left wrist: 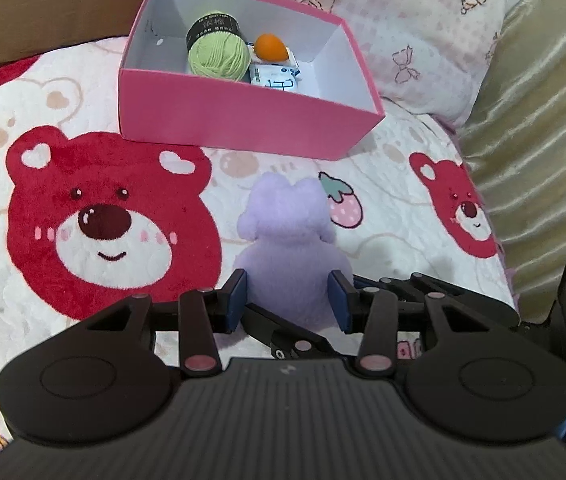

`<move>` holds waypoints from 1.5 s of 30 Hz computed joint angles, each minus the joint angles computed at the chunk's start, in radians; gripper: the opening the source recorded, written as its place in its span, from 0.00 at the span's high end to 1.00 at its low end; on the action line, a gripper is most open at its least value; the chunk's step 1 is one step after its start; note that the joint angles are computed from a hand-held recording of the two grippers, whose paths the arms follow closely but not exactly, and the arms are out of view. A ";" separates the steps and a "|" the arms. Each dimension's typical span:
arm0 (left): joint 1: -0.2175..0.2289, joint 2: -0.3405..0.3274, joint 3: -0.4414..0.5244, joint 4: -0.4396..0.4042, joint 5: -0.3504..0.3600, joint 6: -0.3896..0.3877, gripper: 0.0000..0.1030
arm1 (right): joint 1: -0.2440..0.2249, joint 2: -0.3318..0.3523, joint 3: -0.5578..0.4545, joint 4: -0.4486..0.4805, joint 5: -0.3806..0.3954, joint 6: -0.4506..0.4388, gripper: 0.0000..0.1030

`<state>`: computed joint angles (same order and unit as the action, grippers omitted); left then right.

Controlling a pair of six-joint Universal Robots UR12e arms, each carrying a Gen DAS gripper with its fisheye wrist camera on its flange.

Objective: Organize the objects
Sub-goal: 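Lift the lilac plush toy with the left tool and carry it over the pink box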

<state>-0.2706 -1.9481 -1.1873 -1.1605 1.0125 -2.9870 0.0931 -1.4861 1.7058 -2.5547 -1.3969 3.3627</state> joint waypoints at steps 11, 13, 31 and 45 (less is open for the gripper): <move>0.007 -0.012 0.095 -0.143 -0.069 -0.014 0.59 | -0.014 -0.035 -0.061 0.123 0.015 0.017 0.34; 0.004 -0.016 0.111 -0.147 -0.076 -0.021 0.58 | -0.018 -0.037 -0.078 0.147 0.014 0.016 0.34; -0.036 -0.159 0.427 -0.241 -0.096 -0.094 0.57 | -0.052 0.004 -0.225 0.190 -0.057 -0.017 0.35; -0.068 -0.294 0.695 -0.353 -0.087 -0.048 0.57 | -0.099 0.036 -0.304 0.200 -0.041 -0.079 0.36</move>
<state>-0.3391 -2.2418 -0.4926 -1.5137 0.9257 -3.0350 -0.0064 -1.4496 1.4014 -2.3543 -1.4374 3.2838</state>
